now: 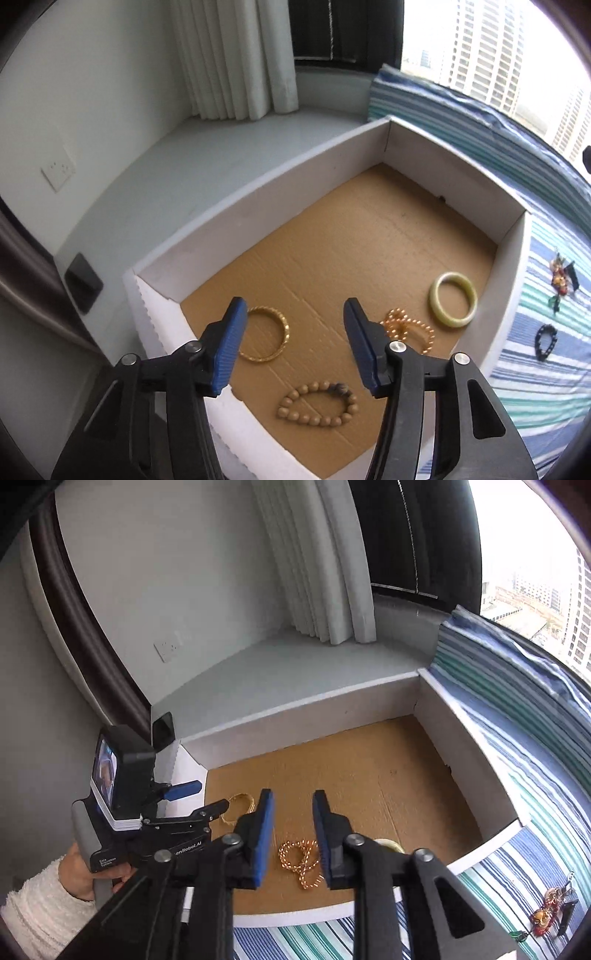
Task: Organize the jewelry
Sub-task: 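Carry the gold bangle and gold necklace into the white box and open both grippers, then move both tools back over the black bead bracelet on the bedspread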
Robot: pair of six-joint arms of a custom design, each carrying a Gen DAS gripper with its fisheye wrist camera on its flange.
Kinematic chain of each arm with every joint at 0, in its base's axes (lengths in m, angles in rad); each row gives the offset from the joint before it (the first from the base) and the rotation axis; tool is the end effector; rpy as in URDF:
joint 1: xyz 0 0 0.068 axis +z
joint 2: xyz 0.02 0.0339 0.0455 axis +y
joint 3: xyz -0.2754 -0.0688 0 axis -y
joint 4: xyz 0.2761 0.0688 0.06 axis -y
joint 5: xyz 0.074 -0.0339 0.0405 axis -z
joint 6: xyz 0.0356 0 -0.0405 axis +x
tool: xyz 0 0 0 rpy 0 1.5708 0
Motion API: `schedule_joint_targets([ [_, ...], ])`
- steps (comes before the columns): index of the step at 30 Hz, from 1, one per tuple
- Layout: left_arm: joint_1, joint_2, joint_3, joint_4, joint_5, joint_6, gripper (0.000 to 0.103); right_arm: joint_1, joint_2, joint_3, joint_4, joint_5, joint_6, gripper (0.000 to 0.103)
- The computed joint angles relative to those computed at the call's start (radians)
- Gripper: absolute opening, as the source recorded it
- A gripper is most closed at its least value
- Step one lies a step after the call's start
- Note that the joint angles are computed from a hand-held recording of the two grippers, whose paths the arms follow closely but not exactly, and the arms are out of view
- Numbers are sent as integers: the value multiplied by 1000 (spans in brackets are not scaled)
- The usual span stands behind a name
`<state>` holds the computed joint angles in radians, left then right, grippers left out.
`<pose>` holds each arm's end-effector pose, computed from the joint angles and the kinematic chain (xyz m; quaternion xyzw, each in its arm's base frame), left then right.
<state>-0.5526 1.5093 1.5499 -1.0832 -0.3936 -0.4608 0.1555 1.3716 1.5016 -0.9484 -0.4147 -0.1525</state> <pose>0.2884 -0.1618 0.3672 -0.0075 0.9480 0.0408 0.3154 0.2984 0.0613 0.4009 -0.2143 0.8878 0.1920 0.3592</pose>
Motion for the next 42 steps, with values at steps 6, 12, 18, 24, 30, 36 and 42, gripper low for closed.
schedule_joint_targets([
  [6,-206,-4,119,10,-77,-8,91,-257,-202,44,-116,-130,-157,68],
  [12,-411,85,106,128,-20,-75,97,-726,-346,-64,-240,-288,-430,78],
  [18,-565,300,98,242,18,-161,97,-1178,-449,-406,-225,-330,-725,78],
  [24,-651,424,97,308,37,-234,97,-1464,-424,-719,-65,-267,-874,78],
  [30,-663,485,97,366,-17,-244,97,-1559,-310,-860,158,-257,-890,78],
  [36,-659,524,94,418,-39,-259,97,-1575,-276,-893,242,-286,-854,78],
  [42,-659,555,133,394,-38,-247,97,-1555,-258,-909,296,-258,-803,78],
])
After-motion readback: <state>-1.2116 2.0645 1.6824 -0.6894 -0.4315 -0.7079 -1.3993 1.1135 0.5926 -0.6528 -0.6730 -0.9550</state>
